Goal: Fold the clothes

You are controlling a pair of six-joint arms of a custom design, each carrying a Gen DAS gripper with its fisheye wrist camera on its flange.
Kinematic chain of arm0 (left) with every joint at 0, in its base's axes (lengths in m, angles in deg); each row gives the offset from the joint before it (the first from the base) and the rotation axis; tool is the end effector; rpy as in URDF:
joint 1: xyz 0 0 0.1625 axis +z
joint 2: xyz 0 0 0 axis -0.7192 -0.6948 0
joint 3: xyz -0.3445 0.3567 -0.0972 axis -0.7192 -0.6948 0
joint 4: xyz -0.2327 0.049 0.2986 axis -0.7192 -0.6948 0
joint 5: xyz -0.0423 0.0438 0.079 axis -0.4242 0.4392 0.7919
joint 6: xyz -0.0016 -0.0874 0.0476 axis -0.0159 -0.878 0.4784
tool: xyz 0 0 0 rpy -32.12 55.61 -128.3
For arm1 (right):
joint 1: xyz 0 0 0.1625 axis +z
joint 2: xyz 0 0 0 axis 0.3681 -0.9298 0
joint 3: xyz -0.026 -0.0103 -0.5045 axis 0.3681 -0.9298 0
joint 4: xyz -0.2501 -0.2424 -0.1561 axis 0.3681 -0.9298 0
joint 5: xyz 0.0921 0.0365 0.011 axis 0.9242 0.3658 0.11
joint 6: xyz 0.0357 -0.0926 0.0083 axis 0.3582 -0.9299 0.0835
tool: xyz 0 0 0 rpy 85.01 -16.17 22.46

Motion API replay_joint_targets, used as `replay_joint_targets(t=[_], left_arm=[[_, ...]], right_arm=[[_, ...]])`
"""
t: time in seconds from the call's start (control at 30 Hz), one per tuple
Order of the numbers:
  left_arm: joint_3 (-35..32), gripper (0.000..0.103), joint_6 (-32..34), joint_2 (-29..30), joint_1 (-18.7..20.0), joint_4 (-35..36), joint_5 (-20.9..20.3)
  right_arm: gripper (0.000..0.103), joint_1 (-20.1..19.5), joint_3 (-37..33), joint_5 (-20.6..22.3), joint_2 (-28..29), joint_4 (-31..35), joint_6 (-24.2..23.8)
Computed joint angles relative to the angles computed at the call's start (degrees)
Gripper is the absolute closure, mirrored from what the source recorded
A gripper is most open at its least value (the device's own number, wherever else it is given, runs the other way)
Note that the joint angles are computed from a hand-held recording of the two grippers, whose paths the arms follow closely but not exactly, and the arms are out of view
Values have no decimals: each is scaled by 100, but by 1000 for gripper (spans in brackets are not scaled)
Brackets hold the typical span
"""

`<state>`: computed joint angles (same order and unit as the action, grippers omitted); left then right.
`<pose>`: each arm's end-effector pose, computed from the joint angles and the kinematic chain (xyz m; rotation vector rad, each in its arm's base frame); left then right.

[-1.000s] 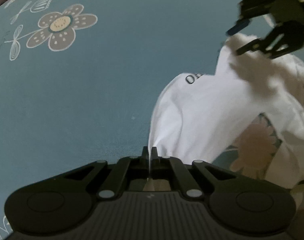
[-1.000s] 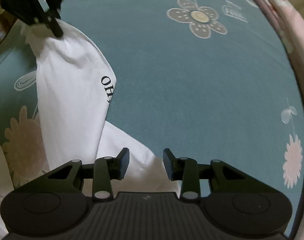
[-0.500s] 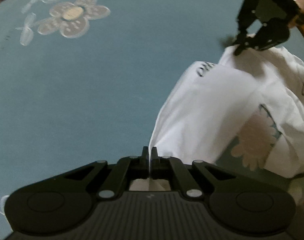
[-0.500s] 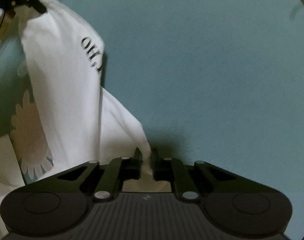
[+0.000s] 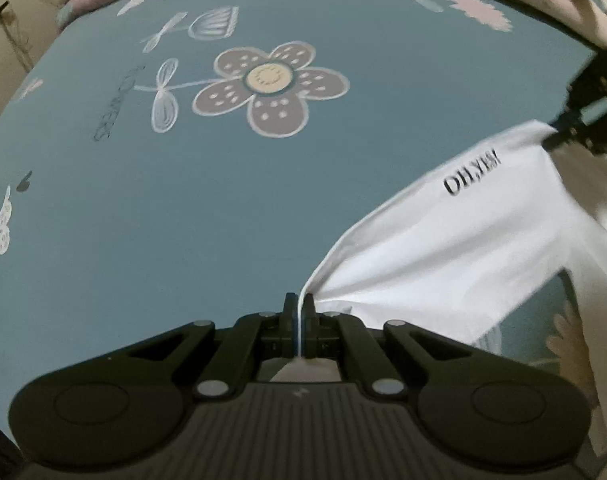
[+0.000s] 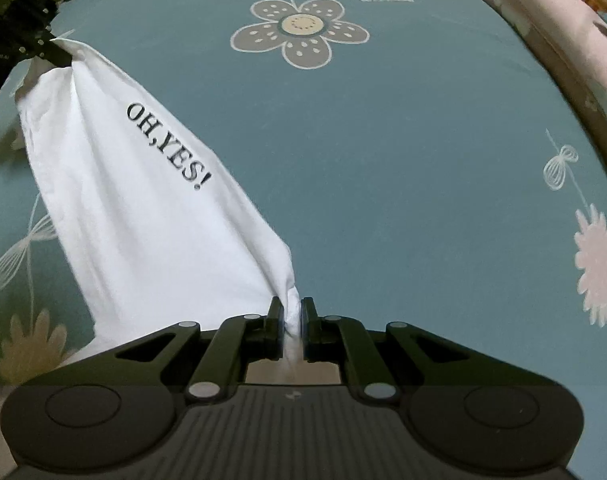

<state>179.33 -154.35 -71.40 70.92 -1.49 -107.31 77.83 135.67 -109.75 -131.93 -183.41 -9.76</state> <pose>-0.3425 -0.3679 0.1932 -0.4983 2.0760 -0.6027 0.2145 -0.7308 0.2421 2.1886 -1.8121 -0.5254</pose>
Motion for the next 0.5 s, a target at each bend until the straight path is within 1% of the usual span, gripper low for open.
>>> replay_joint_targets(t=[0.07,0.1,0.13,0.17,0.23,0.3,0.33,0.4,0.43,0.5], left_arm=[[161,103,8,-66,121,-250,-69],[233,102,-16,-86,171,-359,-87],[304,97,-39,-105,223,-468,-104],[332,94,-48,-104,266,-514,-142],[297,92,-89,-71,273,-464,-201],[246,92,-174,-48,214,-385,-162],[177,92,-178,-19,194,-290,-142],[-26,93,-209,62,153,-18,-76],[-127,93,-212,89,141,98,-15],[-324,92,-177,136,84,306,134]], right_arm=[[92,-39,248,-24,2,-358,127],[89,-27,384,-66,10,-565,226],[83,-40,476,0,-21,-742,265],[79,-53,557,72,-51,-902,312],[72,-89,434,351,-121,-766,577],[68,-124,226,587,-189,-573,832],[67,-130,157,621,-218,-572,889],[66,-143,15,680,-270,-576,1005],[66,-162,-26,599,-283,-647,1044],[67,-258,-116,407,-321,-569,1177]])
